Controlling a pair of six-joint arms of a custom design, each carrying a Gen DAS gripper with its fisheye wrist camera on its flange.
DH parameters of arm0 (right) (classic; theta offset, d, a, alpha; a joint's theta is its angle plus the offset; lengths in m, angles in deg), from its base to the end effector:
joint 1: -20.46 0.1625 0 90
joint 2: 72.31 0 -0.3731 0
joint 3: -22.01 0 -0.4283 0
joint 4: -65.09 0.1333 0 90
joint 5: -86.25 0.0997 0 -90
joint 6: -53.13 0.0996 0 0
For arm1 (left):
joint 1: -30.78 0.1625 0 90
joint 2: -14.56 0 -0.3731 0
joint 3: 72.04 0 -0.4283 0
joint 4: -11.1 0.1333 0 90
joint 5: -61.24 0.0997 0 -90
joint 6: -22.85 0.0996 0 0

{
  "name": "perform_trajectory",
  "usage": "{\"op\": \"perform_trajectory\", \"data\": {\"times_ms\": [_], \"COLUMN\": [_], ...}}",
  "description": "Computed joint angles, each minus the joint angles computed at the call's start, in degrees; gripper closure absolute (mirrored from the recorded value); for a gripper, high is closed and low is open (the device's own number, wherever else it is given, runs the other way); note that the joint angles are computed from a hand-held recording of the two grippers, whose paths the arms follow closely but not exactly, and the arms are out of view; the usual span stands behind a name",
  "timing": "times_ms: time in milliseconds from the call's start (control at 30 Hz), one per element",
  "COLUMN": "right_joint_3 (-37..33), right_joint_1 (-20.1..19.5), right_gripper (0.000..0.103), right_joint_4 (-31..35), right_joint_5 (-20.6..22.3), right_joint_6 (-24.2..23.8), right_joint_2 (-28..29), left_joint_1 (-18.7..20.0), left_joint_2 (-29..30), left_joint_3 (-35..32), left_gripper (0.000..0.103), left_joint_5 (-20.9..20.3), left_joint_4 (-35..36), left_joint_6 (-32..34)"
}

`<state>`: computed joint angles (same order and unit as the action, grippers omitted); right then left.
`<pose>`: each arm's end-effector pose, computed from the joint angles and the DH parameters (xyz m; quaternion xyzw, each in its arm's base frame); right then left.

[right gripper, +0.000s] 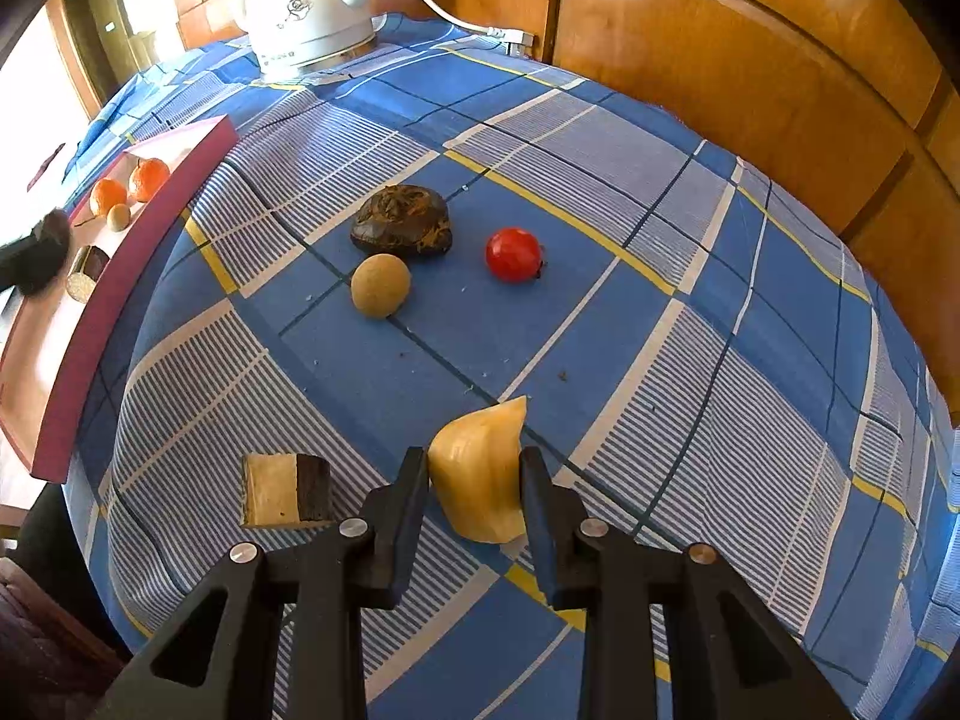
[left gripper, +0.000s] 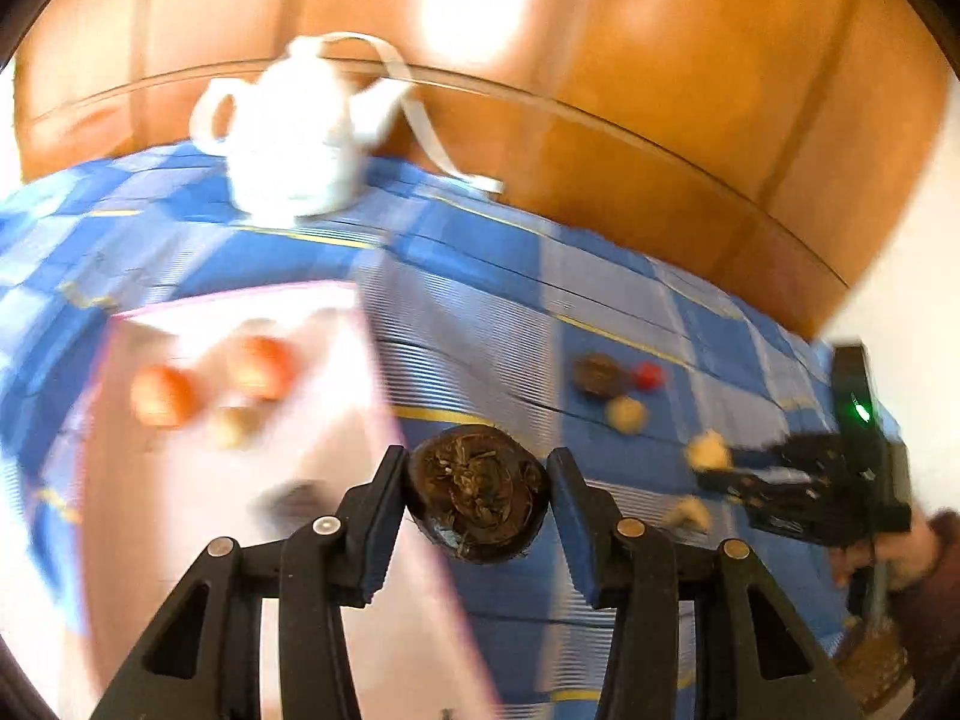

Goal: Organize fruits
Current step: 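Lower the dark brown round piece into the tray and open the left tool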

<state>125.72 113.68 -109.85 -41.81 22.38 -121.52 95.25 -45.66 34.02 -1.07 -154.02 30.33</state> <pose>0.1065 -0.6131 0.0792 0.1846 -0.8974 0.1662 0.3646 -0.1025 -0.6313 0.1509 0.2089 0.9179 -0.2787 0.1902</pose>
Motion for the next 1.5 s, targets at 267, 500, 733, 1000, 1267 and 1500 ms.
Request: {"op": "perform_trajectory", "data": {"times_ms": [267,500,733,1000,1267,1500], "right_joint_3": [0.03,0.00,0.02,-0.04,0.02,-0.02], "right_joint_1": [0.24,0.21,0.19,0.32,0.45,0.57], "right_gripper": [0.072,0.072,0.072,0.072,0.072,0.072], "right_joint_4": [-0.34,-0.40,-0.57,-0.90,-1.11,-1.27], "right_joint_5": [-0.79,-0.80,-0.84,-1.24,-1.53,-1.84], "right_joint_6": [-0.36,0.01,-0.09,-0.54,-0.55,-0.71], "right_joint_2": [0.23,0.31,0.38,0.63,0.68,0.81], "left_joint_1": [5.97,7.92,8.22,5.66,1.71,-0.41], "left_joint_2": [-3.15,-1.70,1.59,-0.17,-1.53,-2.21], "left_joint_3": [-0.51,-1.40,-4.49,-0.38,3.92,5.39], "left_gripper": [0.056,0.056,0.051,0.045,0.039,0.039], "left_joint_5": [6.55,8.45,13.20,16.37,15.72,13.75], "left_joint_4": [1.27,2.18,0.19,-6.26,-11.11,-9.79], "left_joint_6": [-5.92,-8.57,-7.10,-5.33,-1.67,-0.83]}}
